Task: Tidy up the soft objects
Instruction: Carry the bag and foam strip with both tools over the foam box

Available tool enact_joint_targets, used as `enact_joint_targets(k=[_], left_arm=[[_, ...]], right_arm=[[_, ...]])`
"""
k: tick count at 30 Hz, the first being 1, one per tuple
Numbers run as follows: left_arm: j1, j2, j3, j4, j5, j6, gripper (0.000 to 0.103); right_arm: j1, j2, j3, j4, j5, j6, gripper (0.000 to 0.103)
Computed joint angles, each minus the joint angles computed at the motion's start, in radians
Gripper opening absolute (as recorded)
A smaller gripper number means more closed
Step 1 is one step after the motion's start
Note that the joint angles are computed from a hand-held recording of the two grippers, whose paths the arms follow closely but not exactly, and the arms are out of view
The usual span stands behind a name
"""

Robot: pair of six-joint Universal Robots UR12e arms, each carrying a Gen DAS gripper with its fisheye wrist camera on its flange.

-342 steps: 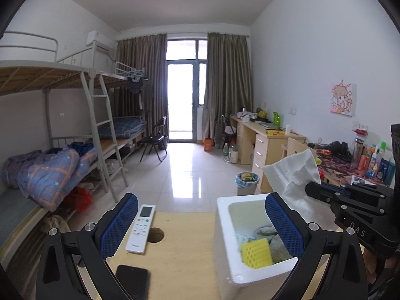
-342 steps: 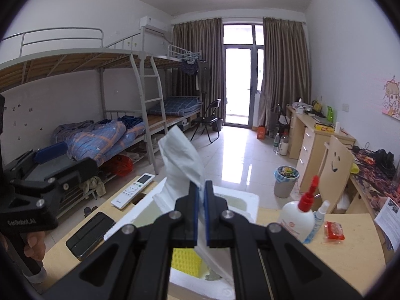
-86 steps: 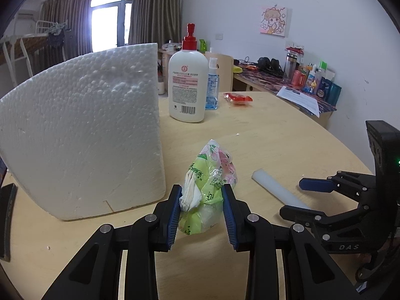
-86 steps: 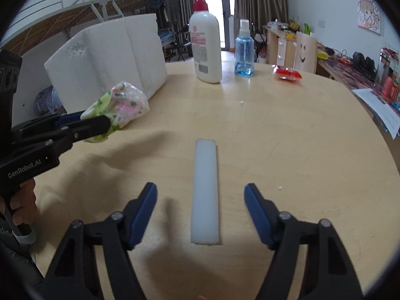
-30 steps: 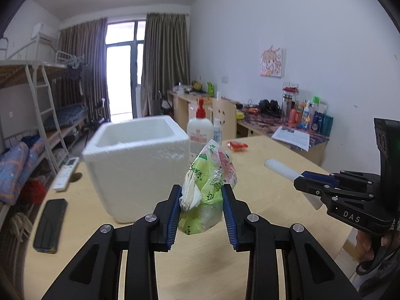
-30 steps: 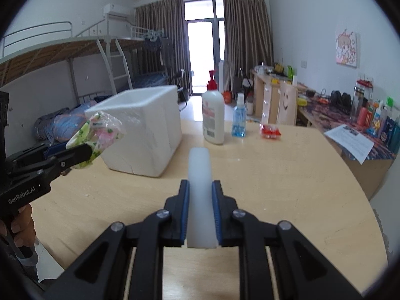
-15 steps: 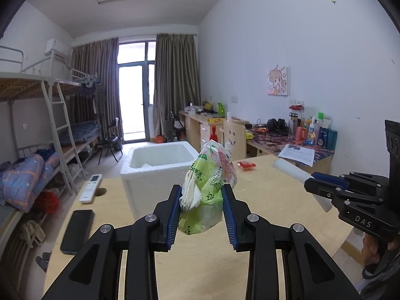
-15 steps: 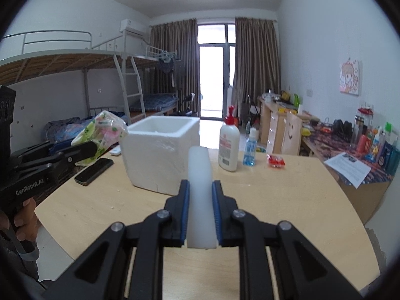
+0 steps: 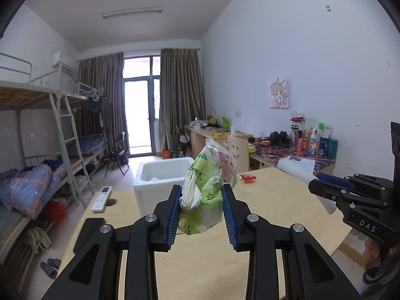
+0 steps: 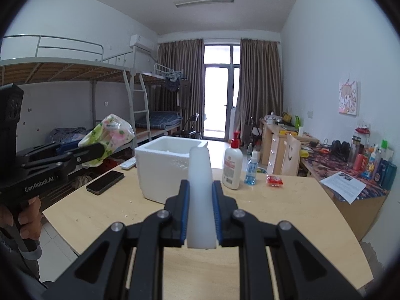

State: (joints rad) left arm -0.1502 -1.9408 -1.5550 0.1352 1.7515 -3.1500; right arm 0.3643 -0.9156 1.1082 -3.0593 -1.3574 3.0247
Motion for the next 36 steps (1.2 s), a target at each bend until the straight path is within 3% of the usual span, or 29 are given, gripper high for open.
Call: enact_joint_targets(k=[12,16,27,36], left_arm=[[-0.002,0.022,-0.030,0.067,0.129,-0.002,0.034],[0.002,0.022,-0.025,0.054,0.158,-0.004,0.034],[0.025,0.007,0.012,0.001,0.167,-0.040,0.034],[0.044,-0.027,0.074,-0.029,0.134,-0.049,0.034]], right_arm=[[0.006,0.022,-0.039,-0.008,0.101,-0.034,0.021],[0.011,0.045,-0.082,0.019,0.143,-0.058,0.021],[0.018,0.108,-0.202,0.087,0.201,-0.065,0.021],[0.027,0.158,-0.305,0.142,0.188,-0.066,0.021]])
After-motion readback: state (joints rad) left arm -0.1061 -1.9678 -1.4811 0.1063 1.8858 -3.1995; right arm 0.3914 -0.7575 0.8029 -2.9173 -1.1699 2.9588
